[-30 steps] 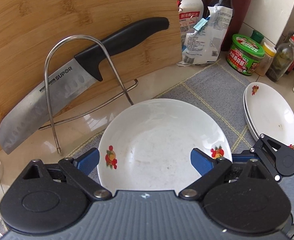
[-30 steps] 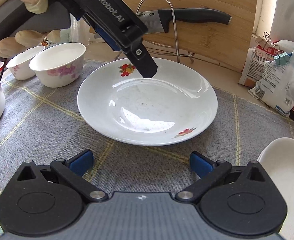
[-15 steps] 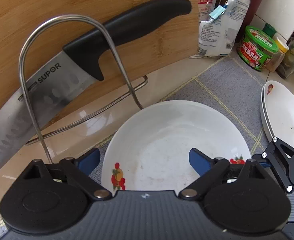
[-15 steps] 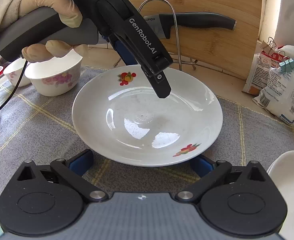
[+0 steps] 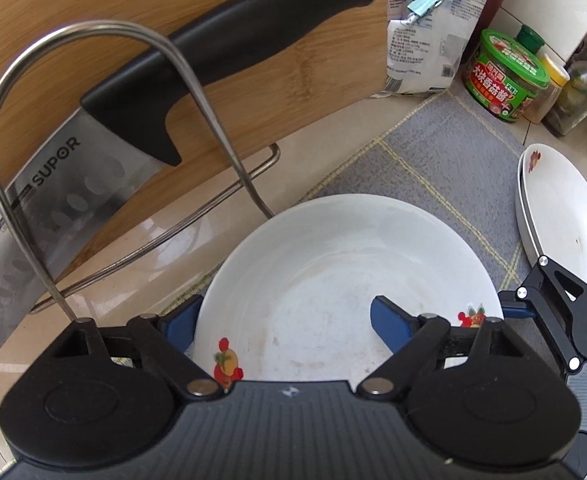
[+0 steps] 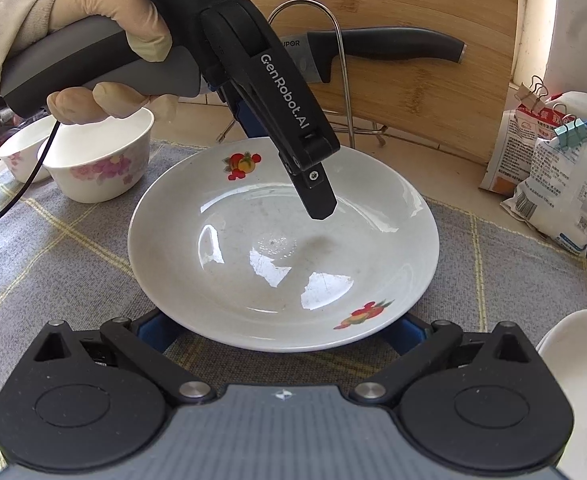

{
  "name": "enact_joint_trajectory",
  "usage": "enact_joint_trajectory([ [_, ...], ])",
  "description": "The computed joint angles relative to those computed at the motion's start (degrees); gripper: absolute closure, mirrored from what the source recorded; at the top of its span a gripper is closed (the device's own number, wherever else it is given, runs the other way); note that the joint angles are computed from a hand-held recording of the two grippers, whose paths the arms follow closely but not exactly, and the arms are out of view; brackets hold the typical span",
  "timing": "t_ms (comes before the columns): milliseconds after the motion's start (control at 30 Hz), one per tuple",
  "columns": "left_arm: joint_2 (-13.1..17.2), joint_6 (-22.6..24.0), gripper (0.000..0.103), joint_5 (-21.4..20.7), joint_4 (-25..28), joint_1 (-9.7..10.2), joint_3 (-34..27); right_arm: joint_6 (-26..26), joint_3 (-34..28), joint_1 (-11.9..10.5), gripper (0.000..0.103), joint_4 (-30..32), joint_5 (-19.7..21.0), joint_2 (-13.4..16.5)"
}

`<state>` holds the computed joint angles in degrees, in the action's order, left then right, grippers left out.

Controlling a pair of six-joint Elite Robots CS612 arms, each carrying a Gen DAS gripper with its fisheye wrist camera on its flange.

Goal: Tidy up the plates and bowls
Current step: 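Lift the white plate with the left tool and carry it over the stacked plates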

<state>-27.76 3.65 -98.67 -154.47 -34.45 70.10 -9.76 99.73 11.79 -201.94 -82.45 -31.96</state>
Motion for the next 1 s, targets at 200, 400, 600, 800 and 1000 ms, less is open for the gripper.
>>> enact_joint_trajectory([
  [200,0.29,2.92,0.015,-0.46,3.36,0.03,-1.43,0.00,0.15,-0.05,0.000,-0.94,0.18,0.20],
  [400,0.84,4.53,0.015,-0.53,5.88,-0.09,-2.95,-0.07,0.21,-0.06,0.000,-1.19,0.25,0.22],
  [600,0.88,5.06,0.015,-0.44,6.73,-0.19,-3.28,-0.20,0.14,-0.06,0.000,-0.82,0.22,0.16],
  [800,0.87,5.14,0.015,-1.23,7.19,-0.01,-3.44,-0.56,0.07,-0.10,0.000,0.45,0.31,-0.12],
  [1000,0.45,5.58,0.015,-1.94,6.83,0.13,-2.78,-0.82,0.11,-0.09,0.000,1.81,0.14,-0.46],
])
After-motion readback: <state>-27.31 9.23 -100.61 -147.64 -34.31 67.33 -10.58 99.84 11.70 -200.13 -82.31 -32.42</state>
